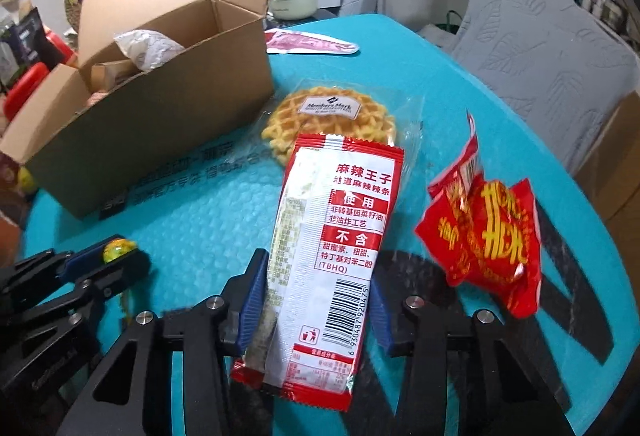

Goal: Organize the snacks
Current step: 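Grasp the green lollipop with the left tool while the right tool grasps the red-white sauce strip, then lift the lollipop and sauce strip and carry them over the cardboard box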

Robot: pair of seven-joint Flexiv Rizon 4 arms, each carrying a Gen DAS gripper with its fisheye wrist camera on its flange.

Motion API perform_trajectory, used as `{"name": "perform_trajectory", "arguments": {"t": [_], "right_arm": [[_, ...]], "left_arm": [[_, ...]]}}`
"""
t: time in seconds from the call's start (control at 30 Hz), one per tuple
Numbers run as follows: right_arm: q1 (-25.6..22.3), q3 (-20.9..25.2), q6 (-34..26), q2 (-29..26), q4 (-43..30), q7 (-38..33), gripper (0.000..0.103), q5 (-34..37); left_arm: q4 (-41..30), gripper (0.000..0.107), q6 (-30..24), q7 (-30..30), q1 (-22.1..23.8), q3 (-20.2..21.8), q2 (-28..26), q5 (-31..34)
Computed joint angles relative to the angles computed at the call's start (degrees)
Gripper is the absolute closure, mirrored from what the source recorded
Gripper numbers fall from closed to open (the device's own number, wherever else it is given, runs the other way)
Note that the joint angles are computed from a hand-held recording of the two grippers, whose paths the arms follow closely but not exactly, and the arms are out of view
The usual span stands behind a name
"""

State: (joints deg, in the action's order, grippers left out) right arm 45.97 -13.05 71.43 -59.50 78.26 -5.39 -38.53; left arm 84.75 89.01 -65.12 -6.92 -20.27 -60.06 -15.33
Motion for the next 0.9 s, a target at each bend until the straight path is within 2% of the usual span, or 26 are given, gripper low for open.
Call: {"name": "perform_trajectory", "arguments": {"t": [0.13,0.3,0.47,0.73,0.9], "right_arm": [[2.58,-3.21,5.75,2.02,4.75,3.68,0.058,-1.06],[6.28,-7.43,12.53,3.75,9.57,6.12,0.058,-0.84],[12.83,-14.66,18.62,4.48,13.76,7.23,0.058,1.66],[22.47,-24.1,24.66,3.99,18.5,5.42,0.058,7.81],[25.5,-26.61,27.22,4.0,19.81,2.1,0.058,11.53]], "left_arm": [[2.62,0.082,2.45,-0.2,0.77,-1.05,1.34,0.74],[6.83,0.082,6.12,-0.47,3.68,-4.61,3.13,2.8],[11.45,0.082,11.18,-1.92,6.42,-7.6,5.42,6.3],[17.76,0.082,16.94,-7.01,10.1,-10.5,8.11,13.3],[19.65,0.082,18.88,-9.95,12.09,-11.27,9.73,16.83]]}}
